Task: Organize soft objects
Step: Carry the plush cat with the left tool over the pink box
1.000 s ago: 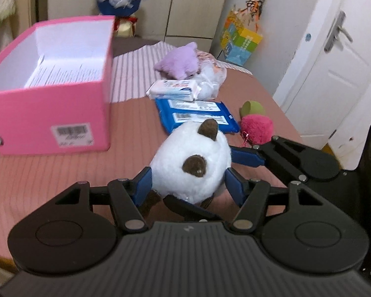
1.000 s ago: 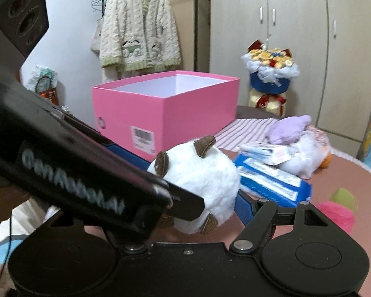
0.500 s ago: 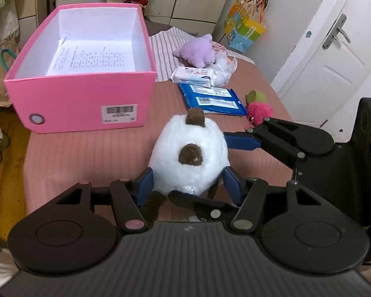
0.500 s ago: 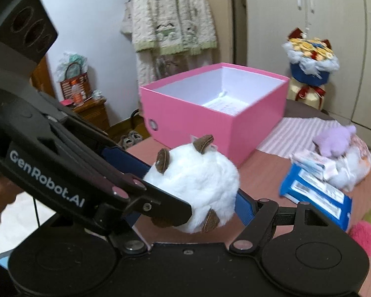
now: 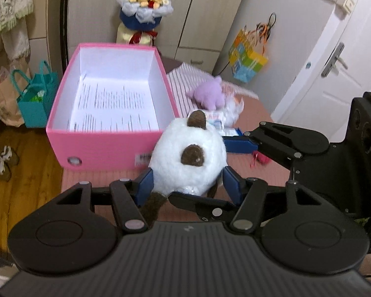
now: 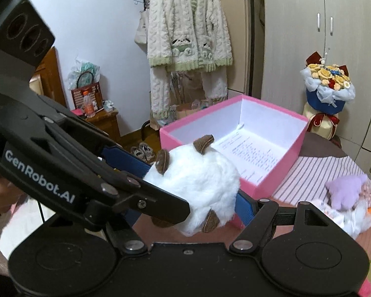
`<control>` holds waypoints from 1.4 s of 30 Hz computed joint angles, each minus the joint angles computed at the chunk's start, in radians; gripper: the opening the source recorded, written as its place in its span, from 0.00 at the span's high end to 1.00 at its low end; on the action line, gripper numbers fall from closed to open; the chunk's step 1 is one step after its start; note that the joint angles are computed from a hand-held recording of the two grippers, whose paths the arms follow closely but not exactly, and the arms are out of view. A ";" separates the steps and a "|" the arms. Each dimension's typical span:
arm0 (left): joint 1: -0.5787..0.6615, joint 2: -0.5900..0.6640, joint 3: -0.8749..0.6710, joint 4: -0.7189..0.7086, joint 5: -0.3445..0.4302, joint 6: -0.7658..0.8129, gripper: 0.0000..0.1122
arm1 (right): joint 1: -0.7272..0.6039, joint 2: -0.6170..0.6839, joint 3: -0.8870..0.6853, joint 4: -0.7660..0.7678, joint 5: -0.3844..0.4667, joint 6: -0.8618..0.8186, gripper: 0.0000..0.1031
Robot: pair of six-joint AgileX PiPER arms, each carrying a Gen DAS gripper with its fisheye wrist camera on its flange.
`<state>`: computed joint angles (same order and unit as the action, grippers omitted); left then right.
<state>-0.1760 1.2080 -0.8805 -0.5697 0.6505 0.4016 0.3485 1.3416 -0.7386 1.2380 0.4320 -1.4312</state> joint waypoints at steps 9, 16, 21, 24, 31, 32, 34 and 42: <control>0.148 0.155 -0.183 -0.204 0.072 0.245 0.48 | 0.016 0.113 -0.219 -0.179 -0.015 0.219 0.23; 0.197 0.393 -0.388 -0.272 0.063 0.297 0.48 | -0.003 0.336 -0.483 -0.266 0.017 0.308 0.23; 0.201 0.589 -0.558 -0.260 0.051 0.261 0.48 | -0.005 0.538 -0.730 -0.448 0.070 0.487 0.23; 0.206 0.702 -0.664 -0.249 0.066 0.213 0.48 | -0.008 0.662 -0.894 -0.571 0.120 0.593 0.23; 0.215 0.905 -0.901 -0.193 0.153 0.040 0.49 | -0.046 0.942 -1.324 -0.694 0.370 0.672 0.23; 0.218 0.931 -0.938 -0.188 0.174 0.012 0.50 | -0.048 0.975 -1.383 -0.712 0.407 0.684 0.23; 0.215 0.973 -1.002 -0.170 0.196 -0.024 0.51 | -0.043 1.011 -1.446 -0.752 0.430 0.688 0.23; 0.182 1.103 -1.224 -0.048 0.268 -0.204 0.56 | -0.023 1.193 -1.783 -0.915 0.562 0.708 0.23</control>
